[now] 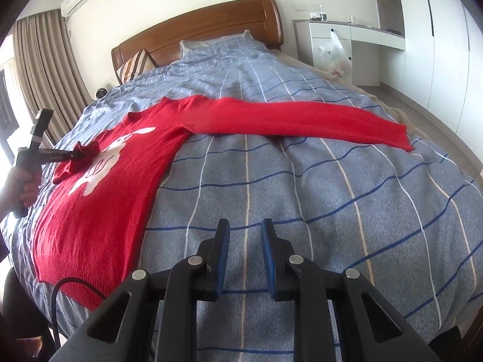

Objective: Fold small clothes

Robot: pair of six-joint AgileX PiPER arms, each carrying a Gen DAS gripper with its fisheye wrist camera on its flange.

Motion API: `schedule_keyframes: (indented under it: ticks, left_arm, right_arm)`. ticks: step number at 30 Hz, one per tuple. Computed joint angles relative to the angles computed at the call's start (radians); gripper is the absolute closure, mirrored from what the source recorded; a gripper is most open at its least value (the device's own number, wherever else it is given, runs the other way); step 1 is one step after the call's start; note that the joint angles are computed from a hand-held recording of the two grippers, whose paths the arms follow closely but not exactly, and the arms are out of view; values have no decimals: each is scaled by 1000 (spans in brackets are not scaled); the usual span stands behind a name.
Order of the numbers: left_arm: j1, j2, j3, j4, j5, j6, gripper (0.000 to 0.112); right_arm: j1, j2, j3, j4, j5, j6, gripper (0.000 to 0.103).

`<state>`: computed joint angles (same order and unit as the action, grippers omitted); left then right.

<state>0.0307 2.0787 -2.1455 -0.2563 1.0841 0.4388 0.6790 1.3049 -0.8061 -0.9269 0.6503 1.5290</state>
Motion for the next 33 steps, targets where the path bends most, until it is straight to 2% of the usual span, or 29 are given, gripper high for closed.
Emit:
schedule_keyframes:
  ticks: [3,5,7,8,10,12,15,19,22,27,33]
  left_arm:
    - [159,-5,-56,-54,2,-146,109]
    - [258,28,-119,-14,15,-270,109]
    - [349,100,-212,22,71,-373,109]
    - [386,122,-223,50,74,-421,109]
    - [445,126,-163,111,24,-499,109]
    - [499,119,-86,113,-17,-541,109]
    - [543,69,79,87,-112,-575,109]
    - [510,-11,264,153,-258,-612,109]
    - [521,11,280,133,-288,-592,109]
    - [568,2,349,-12,-360,-467,108]
    - [573,5,360,-33,-375,-434,106]
  right_arm:
    - [11,4,-1,-21,8,11,81]
    - [4,11,-3,-14,-3,2,81]
    - [-8,17,-2,1,-24,-6,81]
    - [-12,19,-1,8,-33,-9,81]
    - [-11,24,-3,14,-33,-17,81]
    - [1,28,-7,6,-21,-10,81]
    - [8,44,-18,12,-12,-22,81]
    - [-4,63,-25,34,-23,-50,81]
    - [-9,66,-26,35,-26,-48,81]
    - [-20,68,-23,43,-34,-53,81]
    - [-17,75,-25,38,-32,-46,81]
